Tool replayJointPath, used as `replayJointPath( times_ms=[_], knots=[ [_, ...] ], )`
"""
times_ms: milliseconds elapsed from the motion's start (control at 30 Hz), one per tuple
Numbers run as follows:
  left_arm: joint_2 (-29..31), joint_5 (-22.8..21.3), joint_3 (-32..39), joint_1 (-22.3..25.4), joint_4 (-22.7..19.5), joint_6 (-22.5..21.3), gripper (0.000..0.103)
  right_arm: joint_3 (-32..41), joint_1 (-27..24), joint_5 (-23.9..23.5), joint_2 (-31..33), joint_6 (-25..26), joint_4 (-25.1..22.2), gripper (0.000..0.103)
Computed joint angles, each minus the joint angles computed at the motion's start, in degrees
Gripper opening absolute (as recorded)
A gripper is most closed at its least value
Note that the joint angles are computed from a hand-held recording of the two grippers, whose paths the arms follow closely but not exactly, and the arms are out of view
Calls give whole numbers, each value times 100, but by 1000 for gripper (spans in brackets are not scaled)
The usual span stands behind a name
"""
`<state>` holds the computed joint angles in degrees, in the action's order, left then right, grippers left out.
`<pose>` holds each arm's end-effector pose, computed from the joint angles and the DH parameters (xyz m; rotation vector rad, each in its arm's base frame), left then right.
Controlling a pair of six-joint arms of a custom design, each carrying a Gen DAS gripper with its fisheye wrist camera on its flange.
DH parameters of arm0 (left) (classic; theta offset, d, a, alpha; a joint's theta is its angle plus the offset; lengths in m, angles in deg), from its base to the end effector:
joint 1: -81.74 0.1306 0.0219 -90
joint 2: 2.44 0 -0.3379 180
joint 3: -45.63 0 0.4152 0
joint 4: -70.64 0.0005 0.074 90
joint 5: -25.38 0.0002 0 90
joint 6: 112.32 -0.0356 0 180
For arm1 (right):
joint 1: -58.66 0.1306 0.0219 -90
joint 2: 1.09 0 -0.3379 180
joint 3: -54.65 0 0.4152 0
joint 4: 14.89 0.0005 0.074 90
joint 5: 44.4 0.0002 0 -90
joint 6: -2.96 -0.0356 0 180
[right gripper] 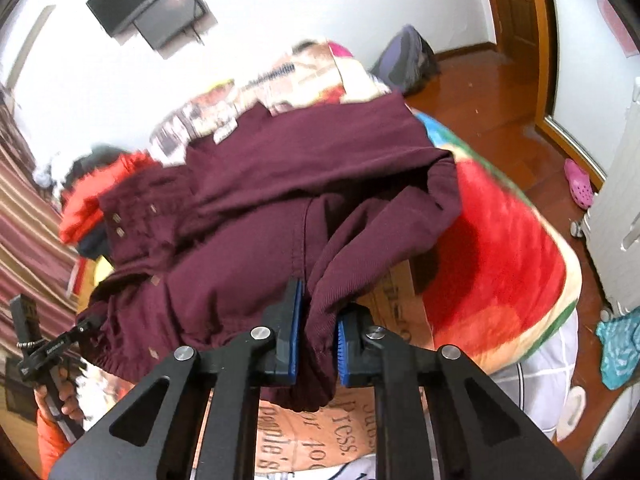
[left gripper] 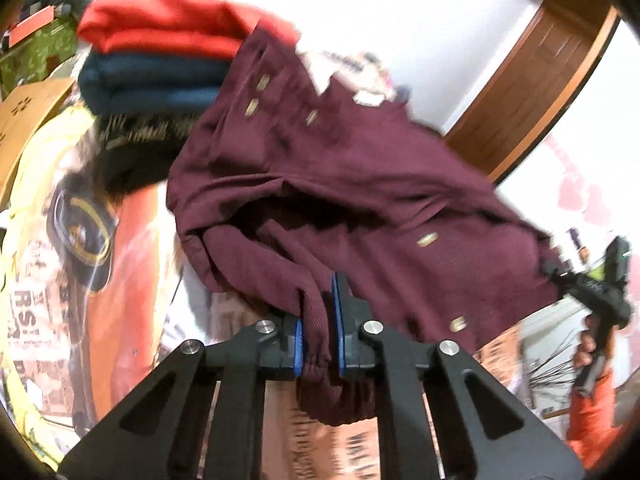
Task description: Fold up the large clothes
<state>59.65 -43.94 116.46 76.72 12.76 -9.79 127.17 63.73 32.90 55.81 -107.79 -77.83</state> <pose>0.3417 -0.0431 0.4110 0.0057 2.4361 -0.5764 0.3089 0.0348 0.4454 0.2260 2.4135 0.4741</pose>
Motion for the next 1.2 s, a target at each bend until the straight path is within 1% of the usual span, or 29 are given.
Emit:
replayJointPath(
  times_ms=[67,100,167,200,233,333,433,600,833,1067,1200],
  knots=[
    [-99,147,163,58,39,11,9,102,-91,-152,-39,-53,50,11],
    [-159,249,240,96,59,24,9,164,-96,-152,-53,-21,72,11],
    [-183,435,425,128,127,111,8,347,-32,-42,-56,146,101,11],
    [-220,455,494,121,182,152,8,456,41,70,-32,245,108,11],
    [-284,429,527,101,213,186,8,561,105,156,-12,316,145,11],
    [-268,384,675,95,308,250,8,889,101,22,209,475,185,10],
    [-83,67,835,36,325,180,8,1165,64,-62,538,607,271,10],
    [463,-34,1231,145,375,239,8,1518,-52,-196,1093,660,544,10],
    [1499,-264,2064,234,573,171,8,2085,-108,-276,1887,664,838,10],
    [2662,-461,3000,225,594,147,8,2794,-157,-308,2828,743,865,10],
    [3309,-624,3527,191,435,134,9,3149,-183,-310,3378,723,807,11]
  ],
)
